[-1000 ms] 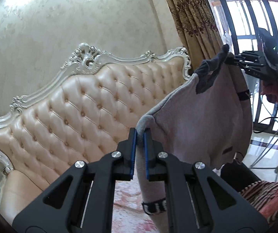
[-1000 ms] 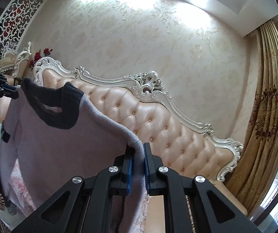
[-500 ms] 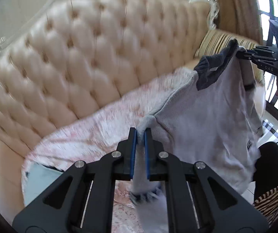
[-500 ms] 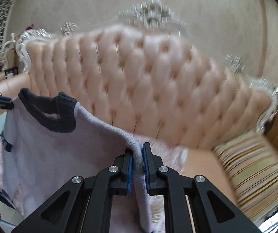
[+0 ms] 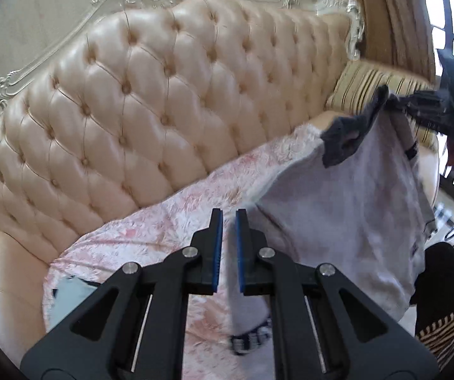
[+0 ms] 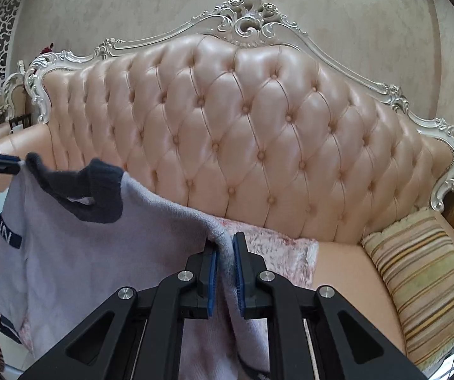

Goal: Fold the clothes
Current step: 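Lift the sweater up with both grippers and hold it hanging, then lower the sweater onto the sheet and open both grippers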

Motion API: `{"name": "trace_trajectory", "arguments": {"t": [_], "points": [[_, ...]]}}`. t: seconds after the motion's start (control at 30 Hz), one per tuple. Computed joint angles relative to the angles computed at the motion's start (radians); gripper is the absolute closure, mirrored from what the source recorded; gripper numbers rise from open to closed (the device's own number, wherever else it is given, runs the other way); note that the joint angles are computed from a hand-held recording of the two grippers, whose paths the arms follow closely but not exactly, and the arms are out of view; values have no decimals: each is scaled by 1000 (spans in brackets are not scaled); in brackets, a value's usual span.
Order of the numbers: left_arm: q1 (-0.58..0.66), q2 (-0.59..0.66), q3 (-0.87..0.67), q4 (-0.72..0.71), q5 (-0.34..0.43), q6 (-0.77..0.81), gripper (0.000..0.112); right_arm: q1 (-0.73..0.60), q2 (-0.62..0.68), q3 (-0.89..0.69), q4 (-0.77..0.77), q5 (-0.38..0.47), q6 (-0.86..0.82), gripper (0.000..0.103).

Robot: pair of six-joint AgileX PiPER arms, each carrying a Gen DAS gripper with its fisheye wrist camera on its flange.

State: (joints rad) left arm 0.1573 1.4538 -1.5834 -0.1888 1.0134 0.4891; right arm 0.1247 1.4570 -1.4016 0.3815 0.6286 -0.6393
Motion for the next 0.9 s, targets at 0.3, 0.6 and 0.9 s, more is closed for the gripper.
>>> {"name": "trace_trajectory", "arguments": {"t": [0.3, 0.6, 0.9], "points": [[17, 499, -142, 182, 15, -256, 102, 44, 591, -411, -287, 222, 371, 34], [53, 168, 324, -118, -138, -132, 47, -5, 307, -4, -12, 102, 174, 33], [117, -126, 777, -281, -197, -120, 47, 233, 16, 461, 153, -49, 165, 33]]}}
